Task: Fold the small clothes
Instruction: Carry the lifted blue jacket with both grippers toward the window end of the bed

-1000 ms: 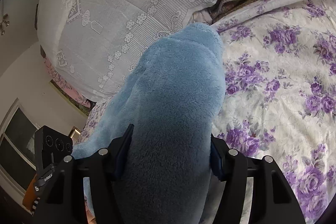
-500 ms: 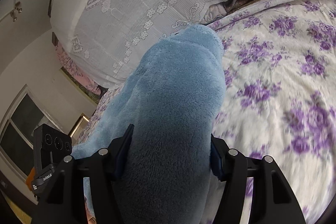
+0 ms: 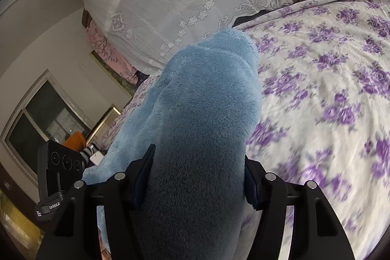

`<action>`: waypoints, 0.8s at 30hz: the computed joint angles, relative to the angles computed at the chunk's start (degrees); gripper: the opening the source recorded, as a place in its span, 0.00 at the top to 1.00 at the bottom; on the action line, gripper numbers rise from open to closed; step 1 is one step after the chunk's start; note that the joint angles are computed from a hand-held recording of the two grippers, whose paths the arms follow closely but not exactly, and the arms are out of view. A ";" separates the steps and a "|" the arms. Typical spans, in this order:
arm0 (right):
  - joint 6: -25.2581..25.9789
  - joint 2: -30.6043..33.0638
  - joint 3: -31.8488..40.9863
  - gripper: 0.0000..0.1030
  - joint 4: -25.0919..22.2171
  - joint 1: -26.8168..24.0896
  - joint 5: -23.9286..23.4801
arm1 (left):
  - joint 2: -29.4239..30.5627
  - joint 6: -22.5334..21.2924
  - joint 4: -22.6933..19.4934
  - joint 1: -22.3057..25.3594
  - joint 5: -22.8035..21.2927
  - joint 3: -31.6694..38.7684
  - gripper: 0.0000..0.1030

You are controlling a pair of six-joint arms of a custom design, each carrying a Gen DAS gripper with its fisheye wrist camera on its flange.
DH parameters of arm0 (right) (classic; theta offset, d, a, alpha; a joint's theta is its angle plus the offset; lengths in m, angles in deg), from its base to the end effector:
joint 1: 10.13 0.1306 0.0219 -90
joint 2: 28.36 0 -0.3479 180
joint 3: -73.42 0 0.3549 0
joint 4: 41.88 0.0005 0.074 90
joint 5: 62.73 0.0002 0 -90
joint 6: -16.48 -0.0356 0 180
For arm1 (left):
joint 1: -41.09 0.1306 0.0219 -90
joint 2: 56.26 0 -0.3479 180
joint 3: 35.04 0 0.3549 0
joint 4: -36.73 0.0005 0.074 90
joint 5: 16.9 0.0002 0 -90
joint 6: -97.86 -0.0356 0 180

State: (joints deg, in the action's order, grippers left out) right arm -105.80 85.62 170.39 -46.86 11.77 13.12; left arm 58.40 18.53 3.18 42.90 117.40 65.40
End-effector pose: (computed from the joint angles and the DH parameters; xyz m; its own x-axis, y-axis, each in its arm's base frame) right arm 0.5566 0.2326 0.3038 -0.5992 0.3173 -0.7351 -0.2980 0.7637 0.5726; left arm 0.5783 -0.0071 0.2858 -0.8100 -0.1582 -0.5647 0.3018 0.7132 -0.6326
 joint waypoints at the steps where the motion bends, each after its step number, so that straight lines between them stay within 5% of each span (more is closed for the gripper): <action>1: 0.18 -0.48 -0.63 0.38 0.09 0.54 0.17 | -0.75 -0.28 0.12 0.45 0.21 -1.04 0.35; 12: 0.49 -5.85 -6.92 0.38 3.07 5.14 2.01 | -8.86 -3.54 1.82 3.75 0.54 -9.65 0.35; 24: 2.03 -5.47 -3.27 0.38 0.96 8.47 2.45 | -12.64 -3.55 2.34 7.07 -0.23 -11.61 0.35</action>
State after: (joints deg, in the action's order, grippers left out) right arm -103.77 80.15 167.12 -45.91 20.24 15.57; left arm 45.76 14.98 5.52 49.97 117.17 53.79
